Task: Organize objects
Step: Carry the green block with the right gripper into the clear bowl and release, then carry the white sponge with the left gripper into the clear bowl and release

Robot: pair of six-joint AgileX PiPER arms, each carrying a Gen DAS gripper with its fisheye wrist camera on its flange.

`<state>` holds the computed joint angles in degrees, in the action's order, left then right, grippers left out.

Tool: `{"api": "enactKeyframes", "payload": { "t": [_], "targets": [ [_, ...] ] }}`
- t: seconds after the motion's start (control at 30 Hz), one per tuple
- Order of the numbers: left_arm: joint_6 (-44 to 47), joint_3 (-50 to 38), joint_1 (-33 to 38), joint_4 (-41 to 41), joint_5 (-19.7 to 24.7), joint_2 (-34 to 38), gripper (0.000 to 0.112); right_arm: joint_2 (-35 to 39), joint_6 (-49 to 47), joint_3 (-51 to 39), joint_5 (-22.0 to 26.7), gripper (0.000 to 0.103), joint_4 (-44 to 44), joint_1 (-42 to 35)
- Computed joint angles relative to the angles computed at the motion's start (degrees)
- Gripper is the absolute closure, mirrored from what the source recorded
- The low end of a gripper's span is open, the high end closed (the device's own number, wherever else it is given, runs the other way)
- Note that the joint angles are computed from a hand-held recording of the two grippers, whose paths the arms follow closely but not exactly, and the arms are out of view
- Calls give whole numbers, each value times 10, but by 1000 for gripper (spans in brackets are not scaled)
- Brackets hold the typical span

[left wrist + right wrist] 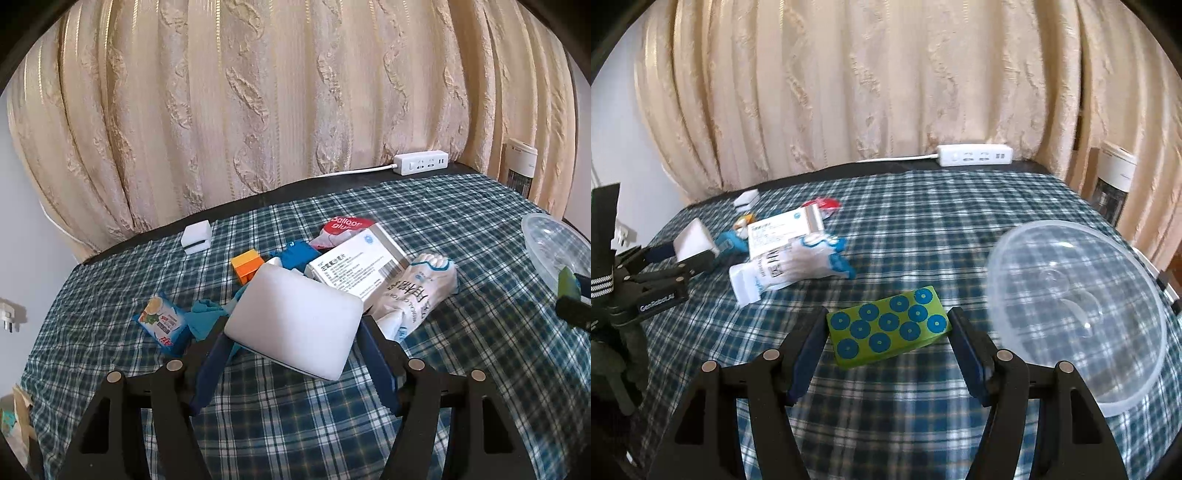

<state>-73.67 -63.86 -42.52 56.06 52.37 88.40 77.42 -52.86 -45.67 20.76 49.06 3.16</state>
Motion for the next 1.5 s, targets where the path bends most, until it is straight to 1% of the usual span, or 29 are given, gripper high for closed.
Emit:
{"api": "enactKeyframes", "payload": {
  "t": [0.17, 0.27, 0.47, 0.73, 0.8, 1.0, 1.17, 1.27, 1.33, 1.43, 1.5],
  "targets": [
    [4, -22, -23, -5, 25, 13, 41, -15, -86, 10, 37, 36, 79, -68],
    [5, -34, -33, -13, 32, 18, 41, -18, -112, 10, 48, 36, 100, -98],
    [10, -60, -53, -18, 47, 32, 41, -9, -143, 3, 67, 36, 122, -168],
    [28, -101, -68, -37, 43, 61, 41, 23, -155, -15, 61, 36, 124, -241],
    [35, -110, -70, -43, 39, 67, 41, 35, -152, -22, 51, 36, 119, -253],
    [62, -139, -70, -73, 24, 84, 41, 68, -156, -49, 50, 36, 120, -283],
    [87, -170, -71, -96, 22, 107, 41, 82, -172, -56, 50, 36, 133, -294],
    [101, -190, -74, -105, 21, 121, 41, 87, -196, -56, 45, 35, 162, -300],
    [112, -204, -76, -112, 19, 132, 41, 86, -215, -54, 45, 32, 186, -304],
    [133, -229, -78, -129, 12, 150, 41, 81, -262, -44, 37, 32, 240, -308],
    [147, -247, -80, -140, 9, 163, 41, 83, -275, -44, 40, 32, 258, -312]
  ]
}}
